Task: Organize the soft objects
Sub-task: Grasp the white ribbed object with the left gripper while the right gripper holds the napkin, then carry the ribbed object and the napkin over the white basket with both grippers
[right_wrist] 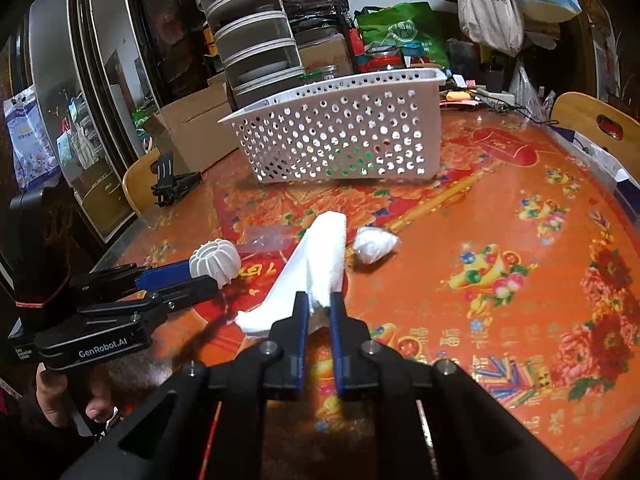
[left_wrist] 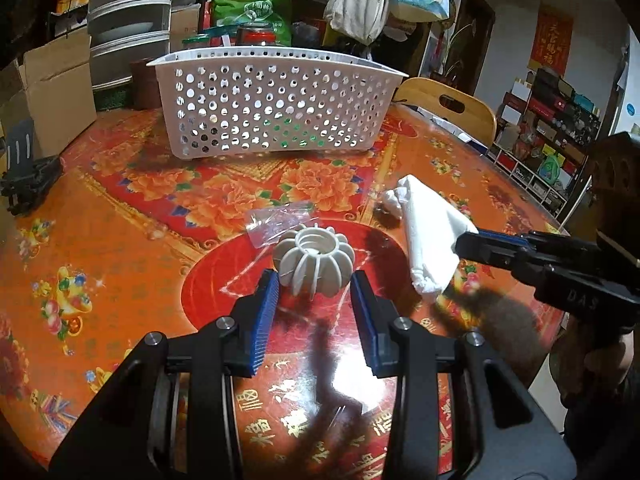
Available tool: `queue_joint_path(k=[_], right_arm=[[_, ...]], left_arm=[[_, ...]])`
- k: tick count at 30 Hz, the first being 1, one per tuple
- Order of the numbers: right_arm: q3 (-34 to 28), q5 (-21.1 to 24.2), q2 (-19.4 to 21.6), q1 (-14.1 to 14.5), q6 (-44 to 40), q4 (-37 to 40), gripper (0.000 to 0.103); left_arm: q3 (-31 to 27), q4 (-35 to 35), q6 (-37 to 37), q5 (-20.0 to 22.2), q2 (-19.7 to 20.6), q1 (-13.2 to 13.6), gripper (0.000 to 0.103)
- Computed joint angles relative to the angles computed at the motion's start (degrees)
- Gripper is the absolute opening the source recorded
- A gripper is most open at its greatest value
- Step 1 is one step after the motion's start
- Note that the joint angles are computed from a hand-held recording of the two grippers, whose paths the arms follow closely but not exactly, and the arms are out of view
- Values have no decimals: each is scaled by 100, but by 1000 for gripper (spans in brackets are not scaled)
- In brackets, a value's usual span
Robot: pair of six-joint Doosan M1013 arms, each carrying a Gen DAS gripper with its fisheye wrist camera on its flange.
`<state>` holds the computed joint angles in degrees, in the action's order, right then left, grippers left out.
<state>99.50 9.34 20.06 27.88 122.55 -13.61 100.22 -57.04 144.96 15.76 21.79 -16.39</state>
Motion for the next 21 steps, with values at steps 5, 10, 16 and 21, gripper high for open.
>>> queue_joint_path(k=[5, 10, 16, 21], right_arm=[[40, 45, -97, 18, 801, -877, 9], [75, 59, -157, 1, 1132, -1218, 9], [68, 73, -222, 27, 1505, -1723, 9], [63, 66, -305, -12, 1622, -1865, 9]], left_arm=[[80, -264, 263, -86, -107, 16, 35], [130, -481, 476, -152, -197, 38, 35], [127, -540, 529, -202, -298, 61, 35], [77, -558, 524, -245, -365, 94, 35]])
